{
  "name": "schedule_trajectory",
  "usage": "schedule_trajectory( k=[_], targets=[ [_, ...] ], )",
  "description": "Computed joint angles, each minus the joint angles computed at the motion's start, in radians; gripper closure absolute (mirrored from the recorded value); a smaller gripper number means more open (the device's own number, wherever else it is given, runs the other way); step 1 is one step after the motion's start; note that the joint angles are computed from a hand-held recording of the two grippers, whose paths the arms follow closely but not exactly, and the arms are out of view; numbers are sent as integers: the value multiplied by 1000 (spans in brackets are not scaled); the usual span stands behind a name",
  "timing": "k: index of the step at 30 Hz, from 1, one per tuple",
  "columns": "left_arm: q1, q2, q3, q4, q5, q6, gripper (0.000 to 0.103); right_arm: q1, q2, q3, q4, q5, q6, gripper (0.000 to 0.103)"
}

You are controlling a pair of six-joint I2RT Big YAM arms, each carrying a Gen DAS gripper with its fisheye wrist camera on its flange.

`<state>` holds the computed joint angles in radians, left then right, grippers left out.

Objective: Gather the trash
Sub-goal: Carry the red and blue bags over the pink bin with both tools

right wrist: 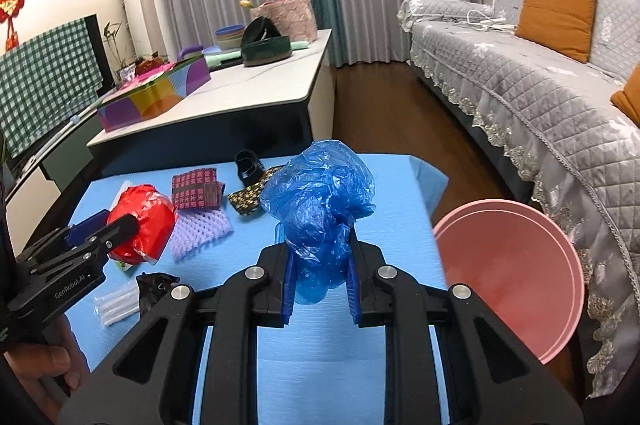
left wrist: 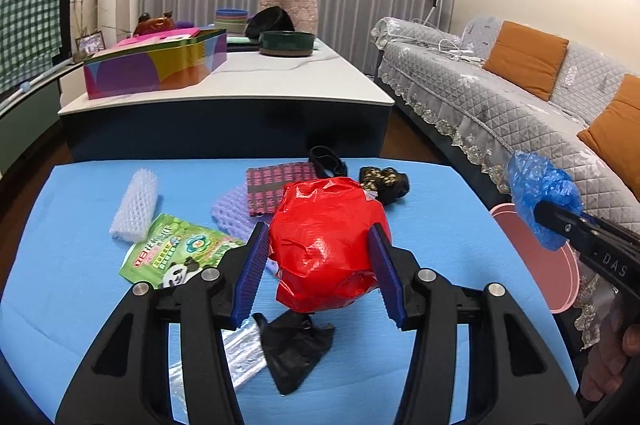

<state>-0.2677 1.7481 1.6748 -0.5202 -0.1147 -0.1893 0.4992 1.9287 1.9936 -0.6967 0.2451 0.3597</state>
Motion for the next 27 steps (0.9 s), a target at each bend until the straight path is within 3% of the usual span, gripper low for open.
schedule_trajectory(
  k=[27],
  targets=[
    [-55, 55, 79, -11, 29, 16, 53, -45, -104, -138, 57, 61, 2, 82]
  ],
)
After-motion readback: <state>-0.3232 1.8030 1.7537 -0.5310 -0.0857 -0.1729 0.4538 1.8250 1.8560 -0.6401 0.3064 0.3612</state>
